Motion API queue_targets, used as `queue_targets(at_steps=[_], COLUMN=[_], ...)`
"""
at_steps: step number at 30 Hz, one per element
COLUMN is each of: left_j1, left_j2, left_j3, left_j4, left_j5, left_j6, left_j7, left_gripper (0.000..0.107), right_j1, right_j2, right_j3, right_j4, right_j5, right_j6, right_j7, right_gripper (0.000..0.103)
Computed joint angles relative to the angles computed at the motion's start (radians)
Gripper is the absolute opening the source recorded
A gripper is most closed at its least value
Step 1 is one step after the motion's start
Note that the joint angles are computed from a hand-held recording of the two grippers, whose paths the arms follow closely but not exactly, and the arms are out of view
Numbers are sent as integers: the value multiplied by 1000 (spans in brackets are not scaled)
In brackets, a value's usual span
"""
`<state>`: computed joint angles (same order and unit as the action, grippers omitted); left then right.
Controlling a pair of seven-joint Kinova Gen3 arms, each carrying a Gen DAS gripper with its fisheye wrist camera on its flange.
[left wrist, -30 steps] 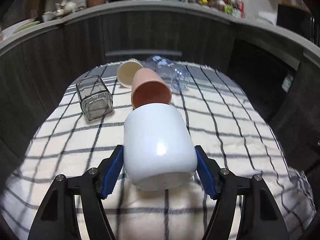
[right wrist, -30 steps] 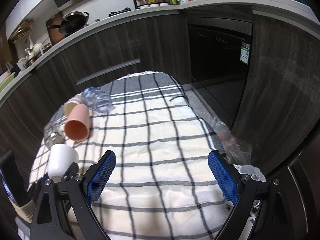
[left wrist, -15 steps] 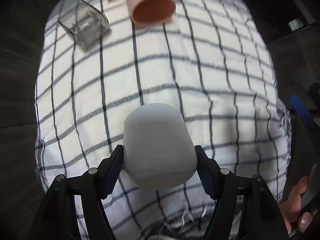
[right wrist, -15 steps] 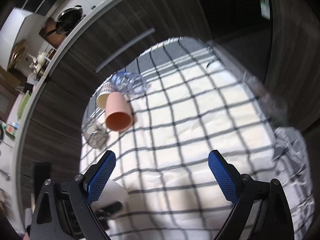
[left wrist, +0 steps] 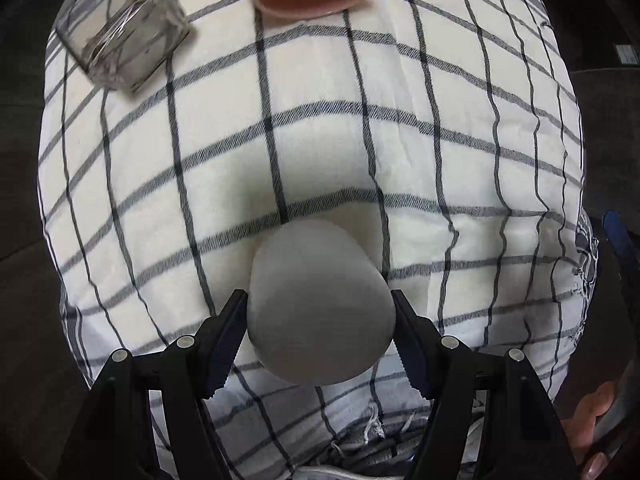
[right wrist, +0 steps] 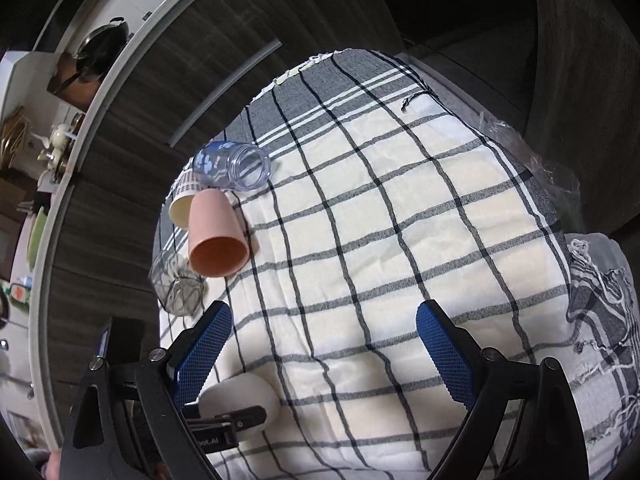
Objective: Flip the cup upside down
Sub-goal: 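Rotate the white cup rim-down with the left tool and lower it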
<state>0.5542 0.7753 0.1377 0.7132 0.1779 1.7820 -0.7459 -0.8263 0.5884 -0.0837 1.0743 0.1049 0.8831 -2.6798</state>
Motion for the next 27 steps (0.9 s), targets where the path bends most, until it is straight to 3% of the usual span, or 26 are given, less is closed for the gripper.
queue_targets(at_steps=[6,15,22,27], left_j1=[25,30,103,165], left_j2=[-20,-237,-374,-405], left_j3=[-9,-18,-28,-29], left_j4=[4,236,354,415], left_j5=[-32,-80,-256,-400], left_j6=[-8,-173,-274,-337], left_j7=[-16,27,124,240], left_gripper=[73,77,78,78], right_j1=[-4,-39,-112,-178], right_j2=[17,23,32,48], right_j3=[3,14,39,65], right_j4=[-35,-107,-200,-276], right_j5=[6,45,137,222], right_j6=[33,113,178,221], right_j7=[10,41,99,159], right_gripper=[94,94,94,94])
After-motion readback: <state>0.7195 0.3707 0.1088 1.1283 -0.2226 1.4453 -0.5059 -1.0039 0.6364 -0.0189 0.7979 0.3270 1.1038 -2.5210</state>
